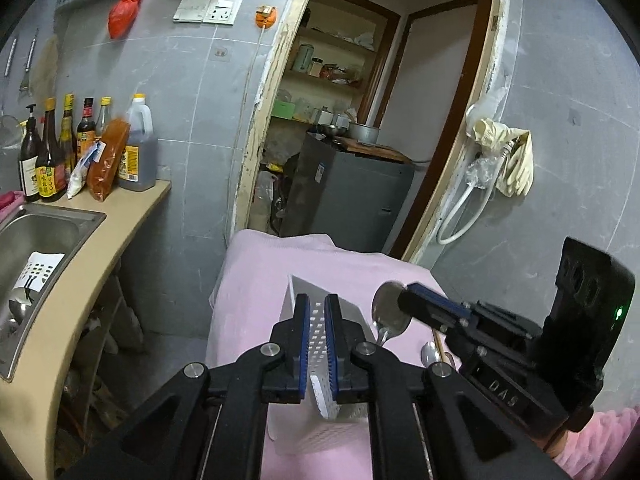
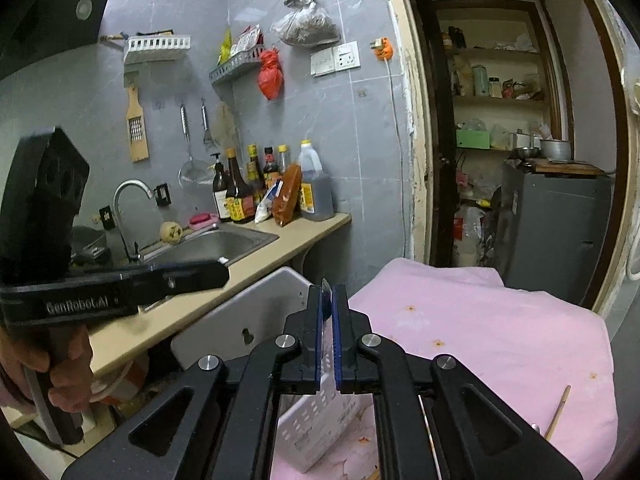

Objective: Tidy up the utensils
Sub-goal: 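Open the left tool over the caddy while the right tool drops the spoon in, then move both tools back to the wooden chopsticks on the table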

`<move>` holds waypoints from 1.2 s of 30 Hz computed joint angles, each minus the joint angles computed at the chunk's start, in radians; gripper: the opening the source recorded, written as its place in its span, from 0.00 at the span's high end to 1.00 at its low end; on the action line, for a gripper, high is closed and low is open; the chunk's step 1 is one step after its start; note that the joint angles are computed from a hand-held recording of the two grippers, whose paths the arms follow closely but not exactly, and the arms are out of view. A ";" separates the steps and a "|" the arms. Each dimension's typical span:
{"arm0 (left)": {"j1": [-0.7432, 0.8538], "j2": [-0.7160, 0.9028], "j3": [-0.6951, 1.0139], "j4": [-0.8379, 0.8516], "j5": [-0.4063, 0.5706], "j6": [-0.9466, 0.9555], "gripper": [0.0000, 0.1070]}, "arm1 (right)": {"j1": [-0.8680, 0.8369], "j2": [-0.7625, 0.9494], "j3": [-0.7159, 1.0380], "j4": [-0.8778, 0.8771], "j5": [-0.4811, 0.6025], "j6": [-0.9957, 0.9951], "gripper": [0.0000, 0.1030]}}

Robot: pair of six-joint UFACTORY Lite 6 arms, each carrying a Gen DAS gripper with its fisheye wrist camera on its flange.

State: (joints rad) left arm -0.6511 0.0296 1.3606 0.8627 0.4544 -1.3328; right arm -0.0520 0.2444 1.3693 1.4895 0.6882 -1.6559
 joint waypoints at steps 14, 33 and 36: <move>-0.090 -0.036 -0.027 0.165 0.103 -0.187 0.65 | -0.104 -0.178 -0.138 -0.023 -0.011 0.081 0.53; -0.353 0.231 0.256 0.435 0.406 -0.349 0.04 | -0.481 -0.371 -0.231 -0.039 -0.033 0.056 0.01; -0.376 0.300 0.338 0.436 0.408 -0.319 0.04 | -0.532 -0.373 -0.230 -0.034 -0.007 0.024 0.01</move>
State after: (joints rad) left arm -1.0267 0.3292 1.6984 1.2985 0.8620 -1.6520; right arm -0.5844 -0.1285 1.1389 1.4553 0.6815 -1.6316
